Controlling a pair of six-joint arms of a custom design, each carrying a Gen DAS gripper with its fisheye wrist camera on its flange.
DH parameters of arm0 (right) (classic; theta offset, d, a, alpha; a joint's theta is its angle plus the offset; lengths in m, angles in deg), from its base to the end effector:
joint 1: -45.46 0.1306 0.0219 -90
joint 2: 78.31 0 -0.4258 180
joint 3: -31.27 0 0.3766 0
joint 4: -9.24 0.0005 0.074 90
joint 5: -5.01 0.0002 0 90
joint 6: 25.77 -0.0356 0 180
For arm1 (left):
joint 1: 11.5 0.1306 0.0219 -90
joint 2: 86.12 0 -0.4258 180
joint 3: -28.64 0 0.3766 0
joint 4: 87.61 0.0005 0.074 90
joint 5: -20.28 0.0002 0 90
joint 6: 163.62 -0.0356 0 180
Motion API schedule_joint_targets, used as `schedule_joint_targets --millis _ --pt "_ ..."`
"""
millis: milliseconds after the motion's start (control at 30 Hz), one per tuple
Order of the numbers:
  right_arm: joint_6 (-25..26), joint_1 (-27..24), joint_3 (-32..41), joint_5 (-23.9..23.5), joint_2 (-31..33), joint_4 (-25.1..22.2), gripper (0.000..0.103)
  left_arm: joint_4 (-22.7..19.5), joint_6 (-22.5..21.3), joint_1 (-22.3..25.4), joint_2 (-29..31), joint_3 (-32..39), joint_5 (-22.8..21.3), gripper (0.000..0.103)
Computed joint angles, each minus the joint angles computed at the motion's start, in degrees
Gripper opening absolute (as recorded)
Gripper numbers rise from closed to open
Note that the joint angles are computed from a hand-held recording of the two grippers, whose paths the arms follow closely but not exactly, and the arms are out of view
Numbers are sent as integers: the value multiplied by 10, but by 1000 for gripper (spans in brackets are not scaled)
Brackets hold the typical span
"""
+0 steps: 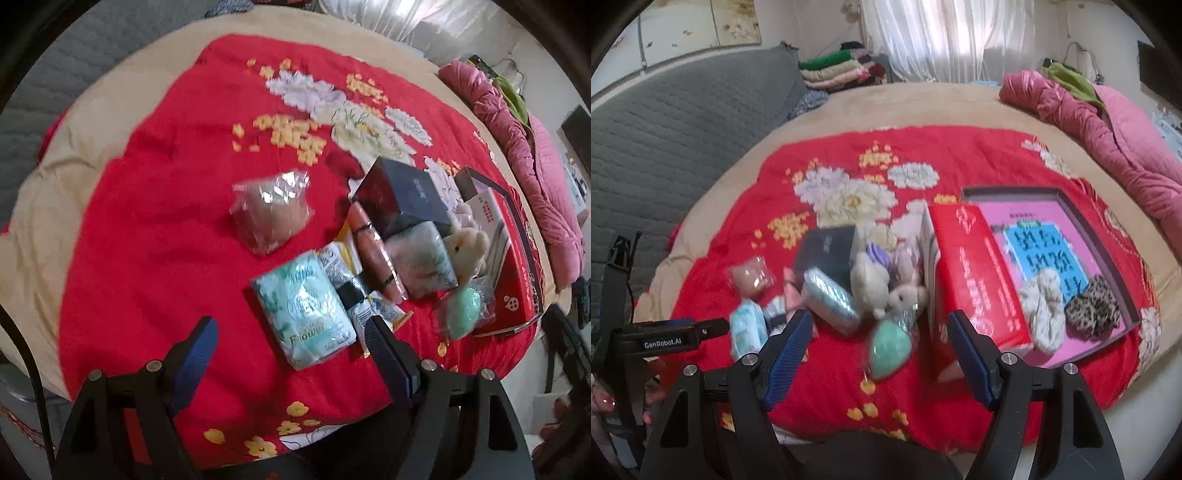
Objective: Organize soft objects
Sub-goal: 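Grasp the green floral tissue pack with the left tool while the right tool grasps the bagged green bath ball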
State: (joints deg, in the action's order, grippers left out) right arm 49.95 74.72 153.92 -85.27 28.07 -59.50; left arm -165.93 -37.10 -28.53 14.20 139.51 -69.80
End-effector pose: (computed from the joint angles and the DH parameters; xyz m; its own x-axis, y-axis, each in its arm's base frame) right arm 0.4975 0.2784 0.5576 -0.7917 -0.1608 -0.5894 -0.3055 0.9396 0.1540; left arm 0.4872 -0.1497 0.5169 -0.8853 -0.3512 -0.3048 -0.2918 0.9299 -0.2241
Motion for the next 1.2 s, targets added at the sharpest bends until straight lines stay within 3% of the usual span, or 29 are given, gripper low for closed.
schedule_joint_targets --millis 167,433,1200 --pt "0 10 -16 -3 9 -11 77 16 27 6 0 -27 23 81" --pt "-36 17 -18 20 36 -29 77 33 36 4 4 -37 36 81" --pt "-65 20 7 52 92 -41 77 66 68 17 21 -56 55 81"
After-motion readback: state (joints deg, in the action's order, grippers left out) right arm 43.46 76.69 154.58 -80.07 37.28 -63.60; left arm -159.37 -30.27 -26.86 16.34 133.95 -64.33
